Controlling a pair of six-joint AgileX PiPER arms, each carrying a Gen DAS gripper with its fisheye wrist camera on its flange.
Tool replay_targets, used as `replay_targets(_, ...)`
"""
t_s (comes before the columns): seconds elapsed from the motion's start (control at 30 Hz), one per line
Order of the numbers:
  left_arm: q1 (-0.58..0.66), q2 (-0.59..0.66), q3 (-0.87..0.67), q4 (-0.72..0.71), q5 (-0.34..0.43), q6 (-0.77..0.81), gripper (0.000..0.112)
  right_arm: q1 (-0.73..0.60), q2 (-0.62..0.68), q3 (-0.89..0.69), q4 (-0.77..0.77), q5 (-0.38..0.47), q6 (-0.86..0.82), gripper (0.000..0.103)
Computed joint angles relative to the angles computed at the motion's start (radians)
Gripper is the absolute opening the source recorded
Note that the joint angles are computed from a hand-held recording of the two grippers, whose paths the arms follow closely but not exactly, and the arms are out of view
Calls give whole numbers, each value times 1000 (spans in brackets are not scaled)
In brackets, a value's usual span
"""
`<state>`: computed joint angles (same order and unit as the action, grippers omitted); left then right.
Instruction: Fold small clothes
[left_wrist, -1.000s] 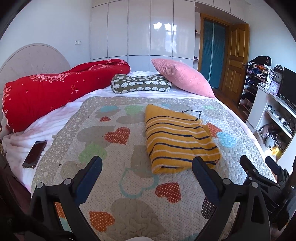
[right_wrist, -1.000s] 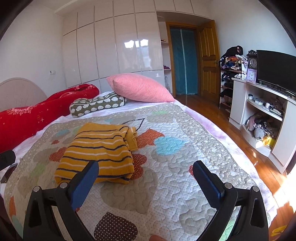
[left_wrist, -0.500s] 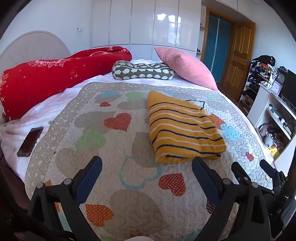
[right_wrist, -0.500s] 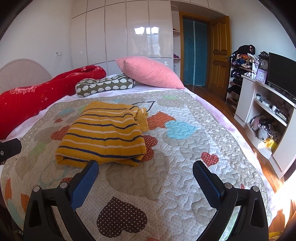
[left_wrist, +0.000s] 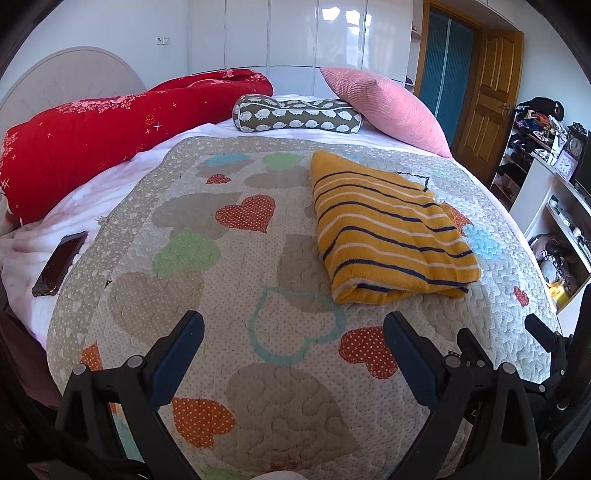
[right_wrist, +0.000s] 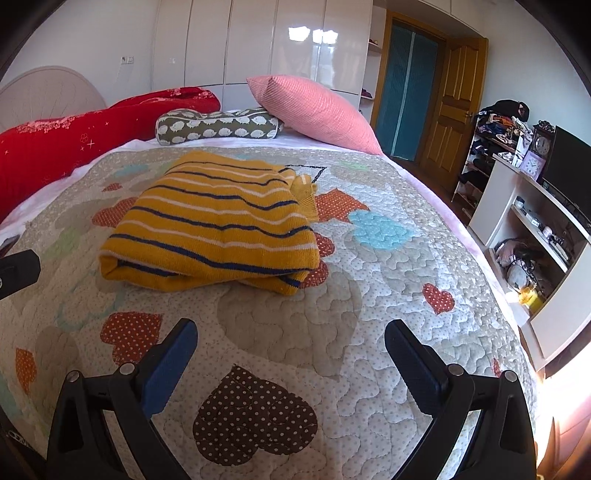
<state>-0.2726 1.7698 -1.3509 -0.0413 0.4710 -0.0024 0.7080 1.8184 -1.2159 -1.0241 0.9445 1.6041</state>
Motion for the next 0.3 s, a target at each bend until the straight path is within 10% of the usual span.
replay_targets(0.3,17,74,-59,-44,72,31,97,-49,7,7,30,-60,-11,102)
